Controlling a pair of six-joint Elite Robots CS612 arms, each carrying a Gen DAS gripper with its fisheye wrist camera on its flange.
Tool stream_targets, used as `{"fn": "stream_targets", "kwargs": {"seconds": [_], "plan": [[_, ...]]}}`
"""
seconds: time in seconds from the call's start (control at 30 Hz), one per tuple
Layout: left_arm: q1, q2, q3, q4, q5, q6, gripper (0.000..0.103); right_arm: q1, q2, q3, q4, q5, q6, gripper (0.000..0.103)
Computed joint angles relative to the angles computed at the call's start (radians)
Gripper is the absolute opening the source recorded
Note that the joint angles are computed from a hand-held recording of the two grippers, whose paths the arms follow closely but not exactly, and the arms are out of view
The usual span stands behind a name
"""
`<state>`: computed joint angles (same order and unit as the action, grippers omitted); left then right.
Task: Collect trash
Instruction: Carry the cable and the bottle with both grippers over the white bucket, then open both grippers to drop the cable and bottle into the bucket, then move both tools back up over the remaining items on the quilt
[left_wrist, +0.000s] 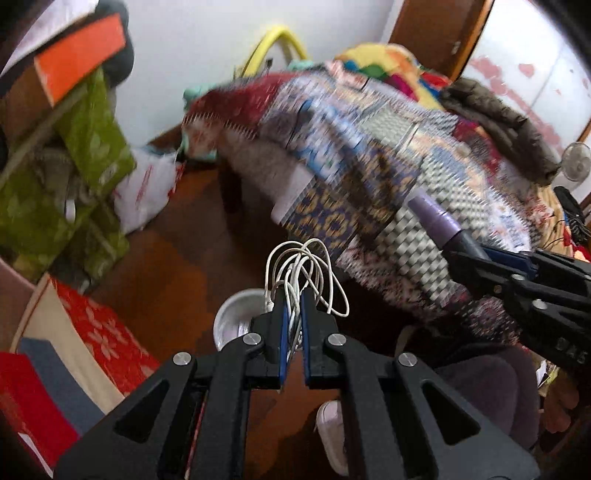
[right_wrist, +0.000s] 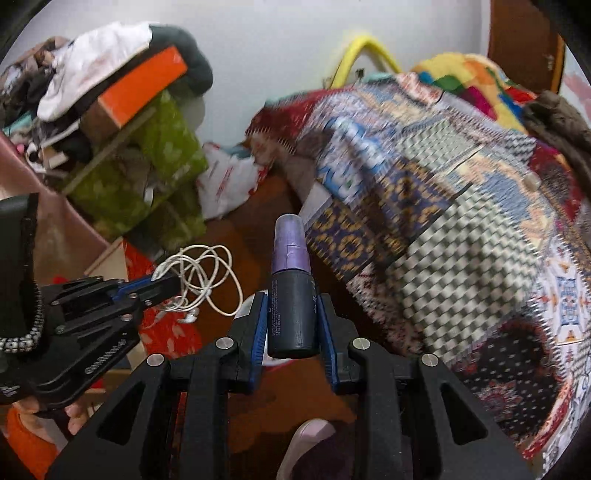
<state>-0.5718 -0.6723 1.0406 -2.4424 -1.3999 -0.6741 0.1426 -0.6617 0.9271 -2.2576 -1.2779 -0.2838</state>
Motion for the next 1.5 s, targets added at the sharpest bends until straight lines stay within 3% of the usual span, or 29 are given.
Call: {"fn": "stream_targets", "kwargs": {"seconds": [0.2,0.67,0.83,0.97,1.03,1.17,1.23,1.37,1.5], "plan": [[0.026,0.042,-0.009,0.083,-0.086,-0.044,0.005,0.011,0.046,-0.055,0.12,0.034,-0.009,0.024],[0.079,0.141,-0.095,0.191,-0.258,-0.106,0.005,0.039,0.192,-0.265,0.358,-0.008,-0.04,0.024],[0.089,0.165,-0.134,0.234,-0.279,-0.093,0.007,0.047,0.252,-0.374,0.43,-0.007,-0.047,0.024],[0.094,0.161,-0.123,0.22,-0.286,-0.093,0.022,0.054,0.28,-0.428,0.453,-0.005,-0.058,0.024],[0.095,0.152,-0.109,0.21,-0.274,-0.096,0.024,0.059,0.287,-0.441,0.455,-0.009,-0.076,0.024],[0.096,0.124,-0.067,0.179,-0.249,-0.122,0.024,0.061,0.34,-0.549,0.581,0.018,-0.104,0.027],[0.096,0.11,-0.048,0.159,-0.241,-0.133,0.025,0.062,0.374,-0.618,0.653,0.022,-0.095,0.036],[0.088,0.083,-0.021,0.146,-0.191,-0.129,0.025,0.062,0.344,-0.564,0.609,0.016,-0.09,0.037],[0.077,0.056,0.0,0.122,-0.148,-0.114,0.024,0.058,0.265,-0.424,0.478,-0.002,-0.093,0.037]]}}
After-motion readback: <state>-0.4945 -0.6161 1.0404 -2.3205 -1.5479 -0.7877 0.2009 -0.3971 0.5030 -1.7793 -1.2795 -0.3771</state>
